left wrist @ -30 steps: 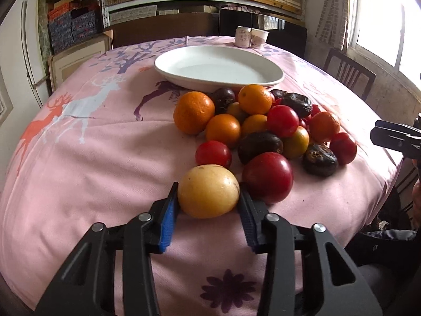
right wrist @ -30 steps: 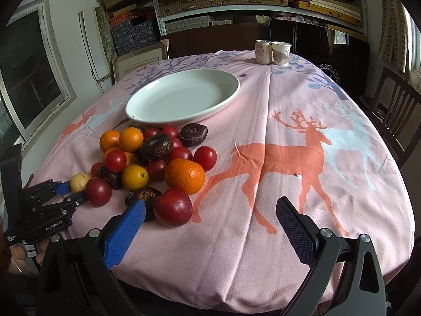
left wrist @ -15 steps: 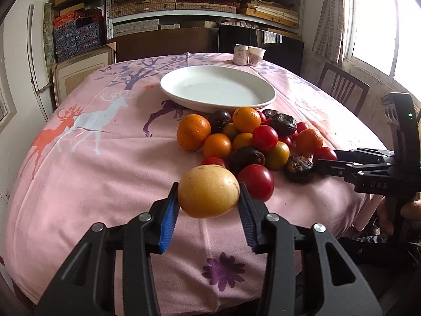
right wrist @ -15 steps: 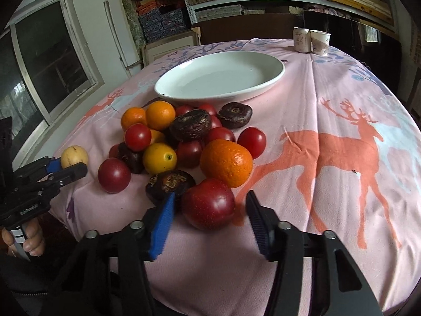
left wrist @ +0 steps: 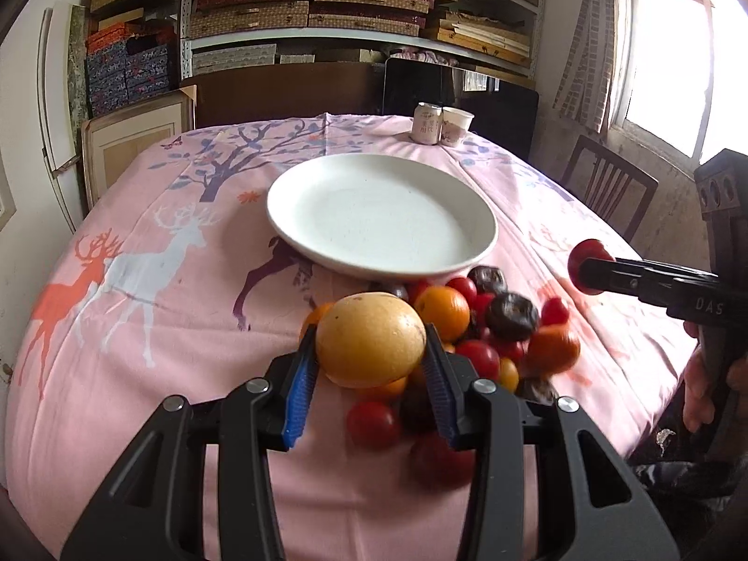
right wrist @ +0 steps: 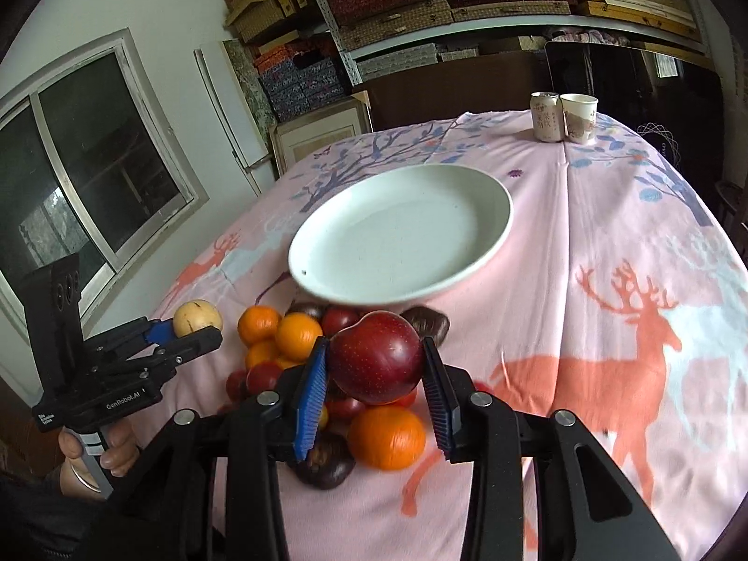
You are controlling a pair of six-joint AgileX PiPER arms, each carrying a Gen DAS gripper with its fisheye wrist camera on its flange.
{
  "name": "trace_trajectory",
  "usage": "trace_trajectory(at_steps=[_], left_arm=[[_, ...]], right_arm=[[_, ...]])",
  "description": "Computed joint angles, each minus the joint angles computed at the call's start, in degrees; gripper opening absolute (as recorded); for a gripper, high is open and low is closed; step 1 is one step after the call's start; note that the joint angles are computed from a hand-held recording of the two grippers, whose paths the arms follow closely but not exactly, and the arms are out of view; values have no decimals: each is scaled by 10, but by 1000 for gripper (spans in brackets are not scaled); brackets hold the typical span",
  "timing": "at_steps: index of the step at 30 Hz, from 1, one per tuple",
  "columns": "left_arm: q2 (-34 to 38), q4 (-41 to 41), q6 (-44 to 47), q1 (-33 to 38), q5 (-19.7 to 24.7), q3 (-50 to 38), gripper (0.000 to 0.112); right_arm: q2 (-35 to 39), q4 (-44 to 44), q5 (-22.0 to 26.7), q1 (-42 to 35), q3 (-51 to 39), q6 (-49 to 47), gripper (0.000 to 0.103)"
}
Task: Organize fruits
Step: 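Lift both fruits onto the white plate and open both grippers, then grasp a red plum with the left gripper while the right gripper grasps another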
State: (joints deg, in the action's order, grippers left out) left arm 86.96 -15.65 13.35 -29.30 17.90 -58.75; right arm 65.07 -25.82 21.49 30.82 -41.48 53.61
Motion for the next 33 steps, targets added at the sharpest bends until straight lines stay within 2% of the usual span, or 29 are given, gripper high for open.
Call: trace_trajectory(at_steps=[3, 6, 10, 12, 15, 16, 20, 23, 27, 32, 33], left_arm=[[79, 13, -17, -1, 43, -115, 42], [165, 52, -56, -7, 105, -237, 42], [262, 79, -85, -12, 197, -376, 42], [282, 62, -80, -4, 220, -405, 45], [246, 35, -63, 3, 181, -352, 69], [223, 40, -65, 4, 160, -320, 73], [115, 16, -16, 6, 107, -182, 73], [31, 60, -23, -11, 69, -68, 73], [-55, 131, -63, -43, 34, 61, 73], [-89, 218, -147, -88, 3, 140, 73], [-80, 239, -173, -96, 2, 140, 68]], right_arm=[[71, 135, -26, -73, -55, -160, 39], [142, 221, -28, -110, -106, -254, 39], [202, 276, -27, -135, -149, -313, 42], [207, 297, -28, -141, -152, -329, 49], [178, 205, -36, -123, -127, -238, 54], [163, 170, -36, -116, -115, -205, 54], [88, 51, -27, -88, -48, -77, 58], [29, -51, 2, -59, 11, 45, 59], [-33, -73, 19, -42, 82, 109, 59], [-68, -129, 41, 1, 131, 203, 59], [-69, -133, 43, 5, 134, 212, 59]])
